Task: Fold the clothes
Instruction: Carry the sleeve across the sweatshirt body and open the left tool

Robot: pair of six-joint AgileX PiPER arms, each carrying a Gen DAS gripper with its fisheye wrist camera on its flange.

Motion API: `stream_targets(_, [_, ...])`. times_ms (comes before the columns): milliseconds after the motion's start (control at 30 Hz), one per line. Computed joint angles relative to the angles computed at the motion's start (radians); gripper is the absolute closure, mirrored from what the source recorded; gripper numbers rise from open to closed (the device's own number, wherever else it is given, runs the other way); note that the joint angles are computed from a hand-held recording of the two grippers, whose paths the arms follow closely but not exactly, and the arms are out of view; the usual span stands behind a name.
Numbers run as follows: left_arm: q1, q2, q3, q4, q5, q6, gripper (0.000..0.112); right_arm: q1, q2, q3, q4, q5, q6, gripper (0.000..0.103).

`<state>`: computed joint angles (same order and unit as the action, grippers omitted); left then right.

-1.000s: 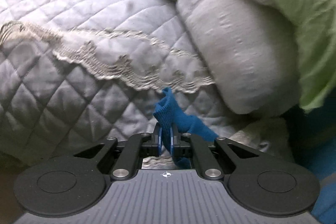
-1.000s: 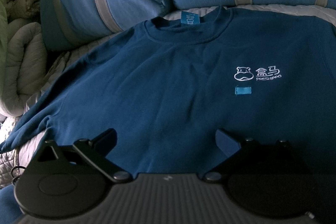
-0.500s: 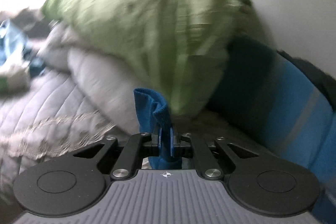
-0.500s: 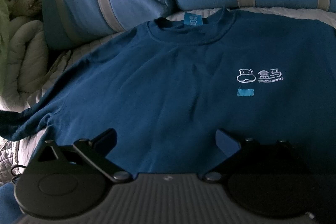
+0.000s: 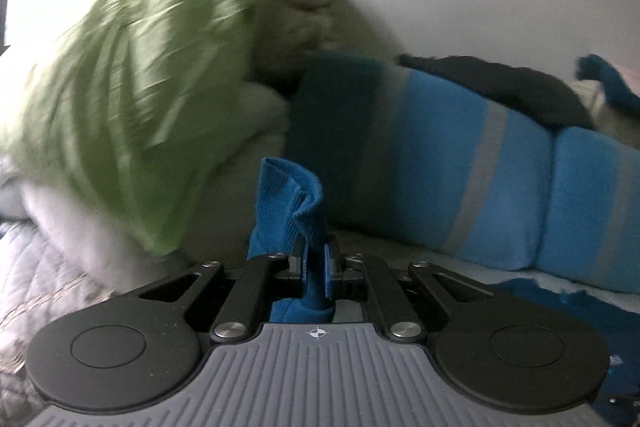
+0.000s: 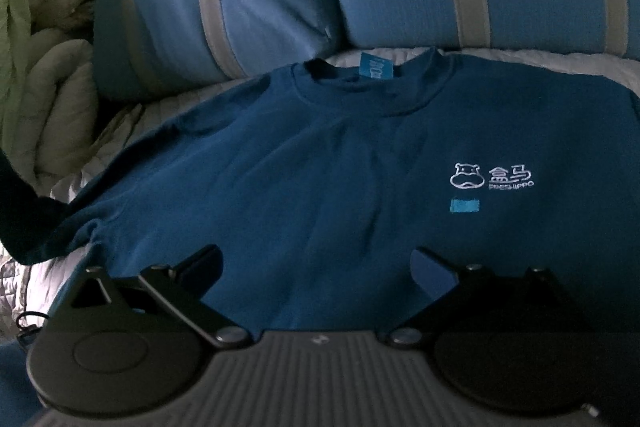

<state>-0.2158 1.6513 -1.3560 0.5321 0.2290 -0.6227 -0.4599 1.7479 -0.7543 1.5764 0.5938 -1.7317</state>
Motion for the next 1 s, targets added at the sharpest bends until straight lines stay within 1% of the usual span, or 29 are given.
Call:
stream_targets(167, [-0.078,0.035,-0.064,0.022,0.025,0.021,0.105,0.002,-0.003,0.005,0.006,0.003,-0.02,0.0])
stream_targets(467, [-0.163,0.121,-0.174,-0.072,0.07,0.122,0.105,0.011,-0.019,0.025,0.038,0.002,-0.076,0.0])
stream_targets(800, [-0.222,0.194,-0.262,-0.262,0.081,0.312,0.105,0.012,-0.016,0.024,0.033,0.008,-0.079,0.0])
stream_targets(900, [-0.24,0.225,-0.311,-0.327,0.101,0.39,0.105,0.015,-0.014,0.024,0.036,0.012,-0.087,0.0])
stream_targets(1000, [-0.263,0.252,-0.353,-0.361,0.119,0.438,0.105,0.016,-0.016,0.029,0.042,0.023,-0.11,0.0])
